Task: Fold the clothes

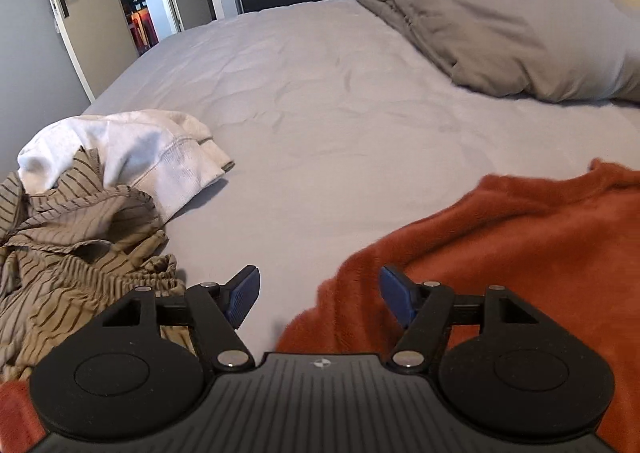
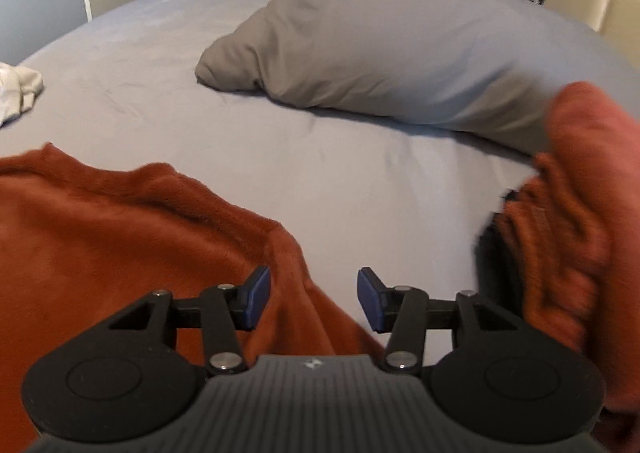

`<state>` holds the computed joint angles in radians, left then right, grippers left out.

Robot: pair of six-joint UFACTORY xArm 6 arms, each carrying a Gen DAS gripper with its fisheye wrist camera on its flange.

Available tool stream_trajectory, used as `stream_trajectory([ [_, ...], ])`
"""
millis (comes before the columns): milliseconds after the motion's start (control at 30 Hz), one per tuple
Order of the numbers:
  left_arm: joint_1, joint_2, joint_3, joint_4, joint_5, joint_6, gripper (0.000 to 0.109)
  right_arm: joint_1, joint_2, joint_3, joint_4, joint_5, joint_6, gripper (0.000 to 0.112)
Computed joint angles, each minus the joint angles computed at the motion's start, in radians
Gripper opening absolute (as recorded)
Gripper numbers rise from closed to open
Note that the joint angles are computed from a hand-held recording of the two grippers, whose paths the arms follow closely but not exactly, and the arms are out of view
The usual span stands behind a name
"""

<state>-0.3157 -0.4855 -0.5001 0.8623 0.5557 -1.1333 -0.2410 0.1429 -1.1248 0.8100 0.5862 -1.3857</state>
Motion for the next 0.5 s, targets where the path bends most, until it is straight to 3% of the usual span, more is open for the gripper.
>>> stream_trajectory([
  [133,-0.109,-0.092,-0.014,-0.079,0.113,0.032,0.065,-0.084,-0.160,0.099,-0.078,0.087,-0.003,0.052],
  [367,-0.388,-0.178,-0.067,-0.166,0.314,0.004,0.065,-0.289,-0.429,0.301,-0.156,0.302,-0.098,0.053],
  [500,-0.559,-0.186,-0.109,-0.206,0.429,-0.045,0.065,-0.379,-0.557,0.440,-0.191,0.319,-0.237,0.064],
])
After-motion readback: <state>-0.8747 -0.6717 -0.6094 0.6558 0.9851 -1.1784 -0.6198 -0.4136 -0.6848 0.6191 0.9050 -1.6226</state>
